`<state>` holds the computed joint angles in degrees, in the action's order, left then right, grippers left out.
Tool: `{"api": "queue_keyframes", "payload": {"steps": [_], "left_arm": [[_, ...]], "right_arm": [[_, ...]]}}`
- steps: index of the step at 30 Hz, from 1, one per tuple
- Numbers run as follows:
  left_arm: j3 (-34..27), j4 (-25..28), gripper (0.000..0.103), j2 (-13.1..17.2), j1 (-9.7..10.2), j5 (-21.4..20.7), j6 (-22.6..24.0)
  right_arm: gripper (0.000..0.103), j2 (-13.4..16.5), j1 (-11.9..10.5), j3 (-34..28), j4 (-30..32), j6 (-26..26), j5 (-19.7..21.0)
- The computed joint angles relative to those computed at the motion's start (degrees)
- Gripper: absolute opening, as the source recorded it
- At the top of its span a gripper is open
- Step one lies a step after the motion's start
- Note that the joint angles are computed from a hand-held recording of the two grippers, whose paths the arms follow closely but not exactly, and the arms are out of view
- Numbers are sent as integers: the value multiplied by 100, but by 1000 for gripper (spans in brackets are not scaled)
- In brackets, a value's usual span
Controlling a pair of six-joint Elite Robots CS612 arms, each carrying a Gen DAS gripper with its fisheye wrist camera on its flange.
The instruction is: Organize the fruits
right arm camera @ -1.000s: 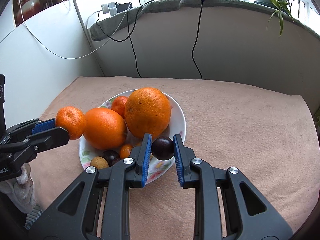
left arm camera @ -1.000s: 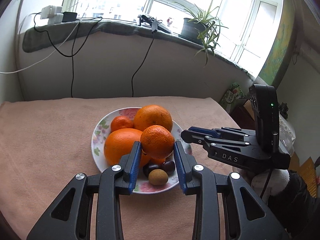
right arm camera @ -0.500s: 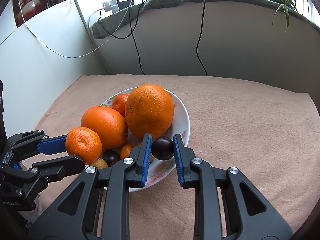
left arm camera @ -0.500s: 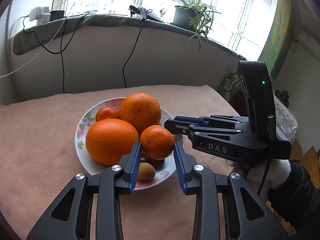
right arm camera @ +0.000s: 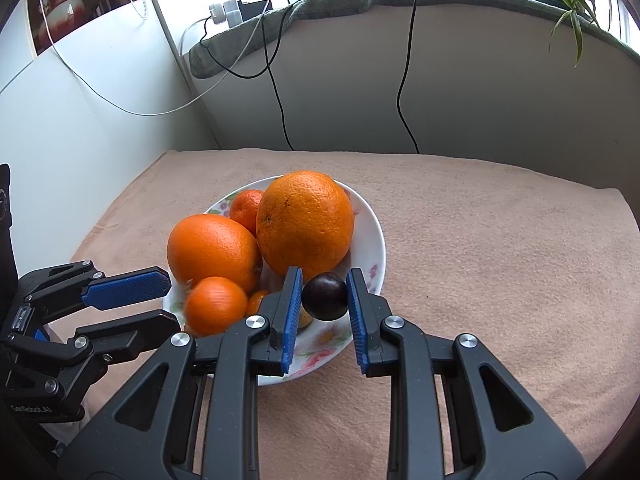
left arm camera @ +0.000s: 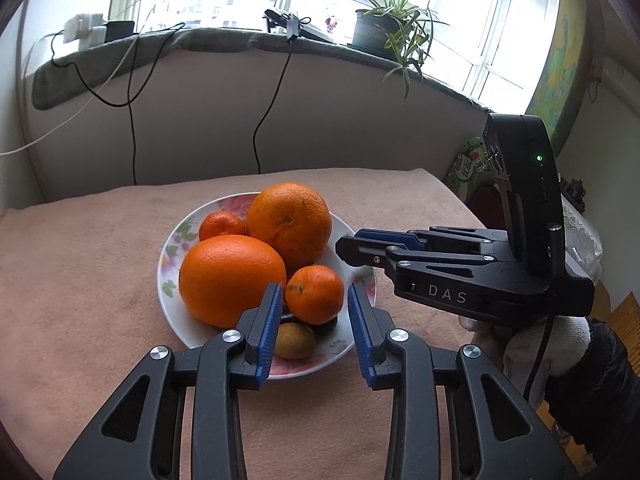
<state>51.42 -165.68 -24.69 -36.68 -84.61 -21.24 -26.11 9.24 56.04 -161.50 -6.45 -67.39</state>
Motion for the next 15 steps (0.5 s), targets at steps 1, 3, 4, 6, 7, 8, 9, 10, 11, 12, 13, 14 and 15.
{"api": "queue_keyframes", "payload": {"steps": [1, 3, 4, 6, 7, 8, 9, 10, 11, 12, 13, 14, 15], "left_arm": [[7, -7, 32, -6, -2, 24, 2], [26, -25, 32, -19, -3, 44, 6], [39, -34, 32, -26, -4, 51, 5], [58, -36, 33, -38, -6, 63, -3], [72, -43, 33, -46, -6, 65, -3], [85, -44, 33, -52, -7, 70, -3], [102, -48, 34, -60, -10, 83, -5], [117, -51, 37, -68, -12, 92, -1], [133, -60, 42, -75, -15, 98, 3], [147, -66, 43, -82, -18, 101, 7], [157, -68, 43, -88, -21, 107, 12], [170, -77, 43, -95, -26, 118, 19], [181, -78, 46, -102, -30, 131, 24]], "right_arm": [[24, -4, 3, 8, -17, 8, -19], [25, -9, 1, 21, -47, 29, -17], [27, -10, -4, 26, -62, 59, 14], [38, -20, -5, 55, -152, 121, -13], [48, -26, -8, 72, -215, 159, -28], [53, -34, -13, 93, -268, 196, -15], [53, -43, -18, 107, -293, 222, 2], [53, -52, -20, 122, -318, 241, 3], [55, -62, -21, 136, -338, 255, -11], [58, -74, -21, 157, -366, 274, -34], [64, -87, -23, 183, -397, 292, -36], [69, -102, -26, 210, -422, 302, -27], [71, -114, -26, 230, -442, 311, -38]]}}
